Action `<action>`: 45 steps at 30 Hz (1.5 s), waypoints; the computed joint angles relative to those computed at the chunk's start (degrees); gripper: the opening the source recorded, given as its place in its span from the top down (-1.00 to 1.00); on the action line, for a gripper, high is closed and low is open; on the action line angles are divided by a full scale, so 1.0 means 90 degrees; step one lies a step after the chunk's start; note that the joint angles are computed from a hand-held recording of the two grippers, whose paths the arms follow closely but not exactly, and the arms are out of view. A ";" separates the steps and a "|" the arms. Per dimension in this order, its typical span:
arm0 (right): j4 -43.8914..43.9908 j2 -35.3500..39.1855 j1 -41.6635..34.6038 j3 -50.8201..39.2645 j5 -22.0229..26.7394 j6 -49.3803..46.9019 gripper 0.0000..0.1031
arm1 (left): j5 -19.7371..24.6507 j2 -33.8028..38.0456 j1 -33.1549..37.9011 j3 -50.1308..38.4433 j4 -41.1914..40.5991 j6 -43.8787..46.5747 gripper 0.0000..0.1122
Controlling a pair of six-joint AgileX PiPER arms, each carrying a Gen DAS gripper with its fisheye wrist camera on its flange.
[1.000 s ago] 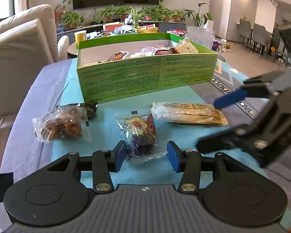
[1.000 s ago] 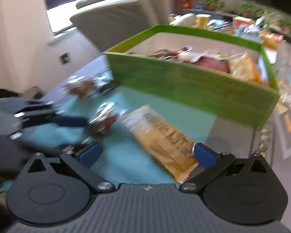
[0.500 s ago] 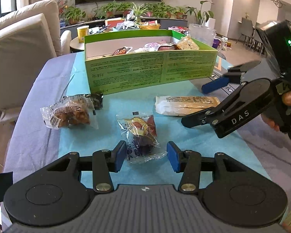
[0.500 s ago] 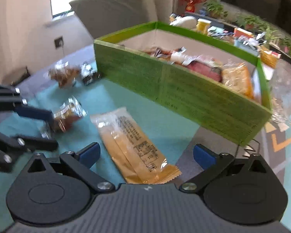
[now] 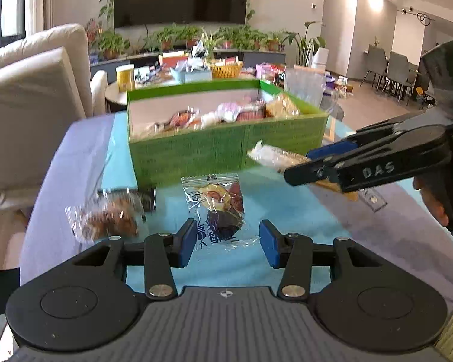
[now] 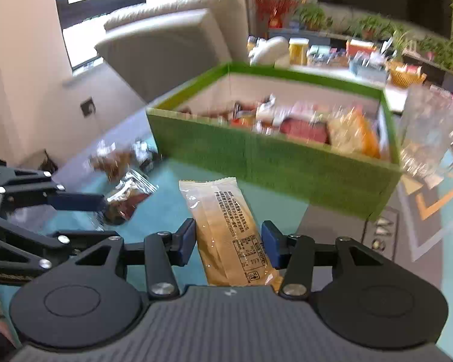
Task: Organize snacks
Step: 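Grasp the cream bread bag with the right tool while the left tool grasps the clear candy packet, then lower the bread bag and candy packet into the green box and open both tools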
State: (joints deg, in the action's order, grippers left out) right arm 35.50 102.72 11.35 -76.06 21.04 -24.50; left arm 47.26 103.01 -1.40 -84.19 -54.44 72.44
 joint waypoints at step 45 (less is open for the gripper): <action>-0.4029 0.1879 -0.0218 -0.3234 0.0278 0.4537 -0.01 | 0.0573 0.3580 -0.0945 -0.6730 0.2055 -0.3609 0.23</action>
State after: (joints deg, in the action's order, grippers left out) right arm -0.76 119.63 9.39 -105.16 23.54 16.34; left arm 52.42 135.23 -9.90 -144.77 -35.95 39.95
